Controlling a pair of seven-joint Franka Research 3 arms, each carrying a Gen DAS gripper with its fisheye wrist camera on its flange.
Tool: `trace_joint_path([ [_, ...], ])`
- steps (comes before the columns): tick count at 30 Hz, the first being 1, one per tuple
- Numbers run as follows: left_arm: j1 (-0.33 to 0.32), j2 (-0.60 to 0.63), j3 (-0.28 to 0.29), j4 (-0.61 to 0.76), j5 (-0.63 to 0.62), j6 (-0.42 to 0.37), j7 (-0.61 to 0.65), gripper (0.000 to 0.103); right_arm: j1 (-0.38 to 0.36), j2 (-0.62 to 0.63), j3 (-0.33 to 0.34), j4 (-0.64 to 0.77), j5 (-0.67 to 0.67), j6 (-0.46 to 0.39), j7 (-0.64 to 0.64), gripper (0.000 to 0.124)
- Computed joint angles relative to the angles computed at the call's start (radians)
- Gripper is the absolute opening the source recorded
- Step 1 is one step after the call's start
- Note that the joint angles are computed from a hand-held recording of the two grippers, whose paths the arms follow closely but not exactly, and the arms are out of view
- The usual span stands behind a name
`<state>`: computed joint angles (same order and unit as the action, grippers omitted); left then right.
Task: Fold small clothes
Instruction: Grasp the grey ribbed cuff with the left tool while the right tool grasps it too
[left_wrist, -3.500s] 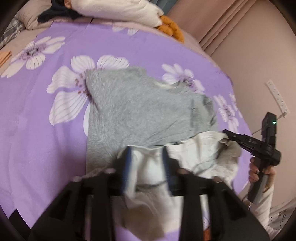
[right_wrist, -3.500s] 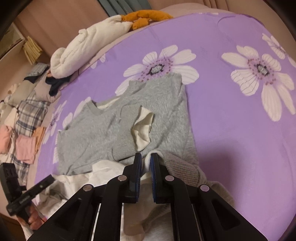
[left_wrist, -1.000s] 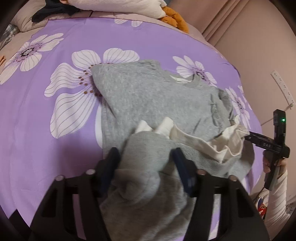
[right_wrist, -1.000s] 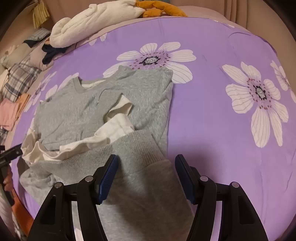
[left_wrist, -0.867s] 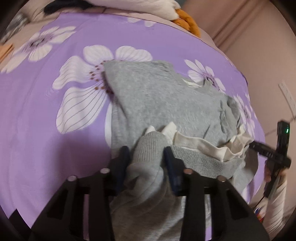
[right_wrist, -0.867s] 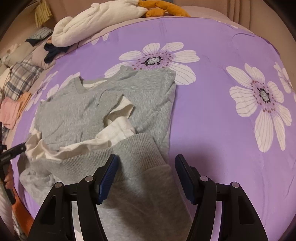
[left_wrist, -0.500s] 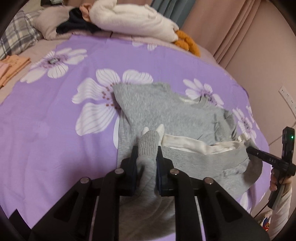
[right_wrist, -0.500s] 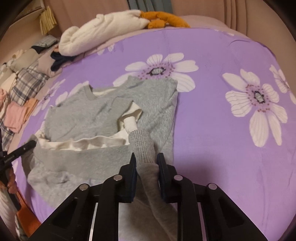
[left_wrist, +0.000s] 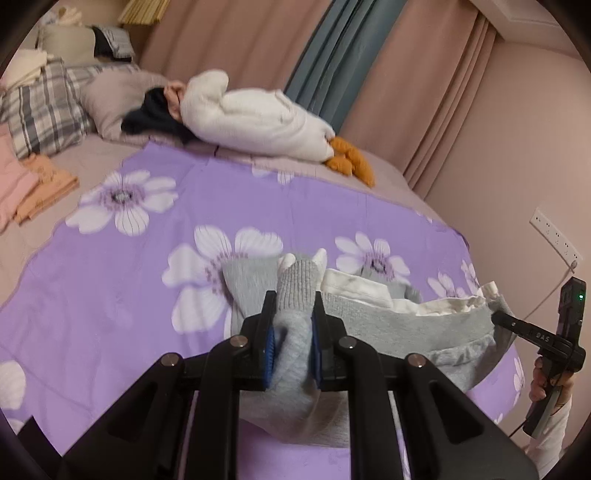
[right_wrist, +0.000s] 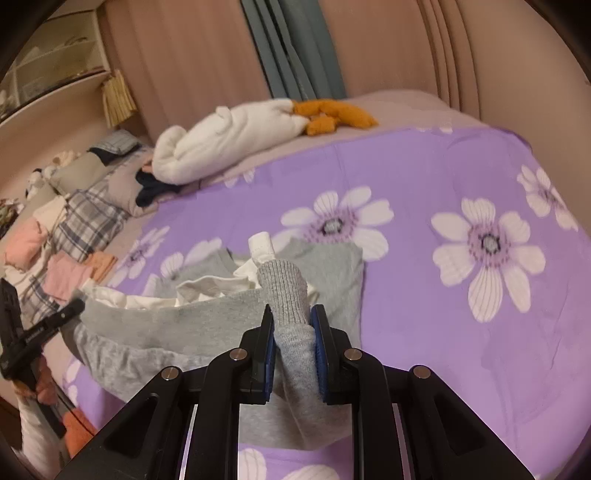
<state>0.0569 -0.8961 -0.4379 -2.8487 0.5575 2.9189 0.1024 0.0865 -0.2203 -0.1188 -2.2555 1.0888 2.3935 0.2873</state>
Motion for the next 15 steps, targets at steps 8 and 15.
trace_joint_path([
  [8, 0.177, 0.015, -0.046, 0.048, 0.044, 0.110, -0.010, 0.016, 0.022, 0.048, 0.017, 0.083, 0.114, 0.052, -0.006, 0.018],
  [15, 0.364, 0.199, -0.118, 0.183, 0.095, 0.156, 0.032, 0.016, 0.043, 0.162, 0.071, 0.201, 0.105, 0.173, 0.073, 0.018],
])
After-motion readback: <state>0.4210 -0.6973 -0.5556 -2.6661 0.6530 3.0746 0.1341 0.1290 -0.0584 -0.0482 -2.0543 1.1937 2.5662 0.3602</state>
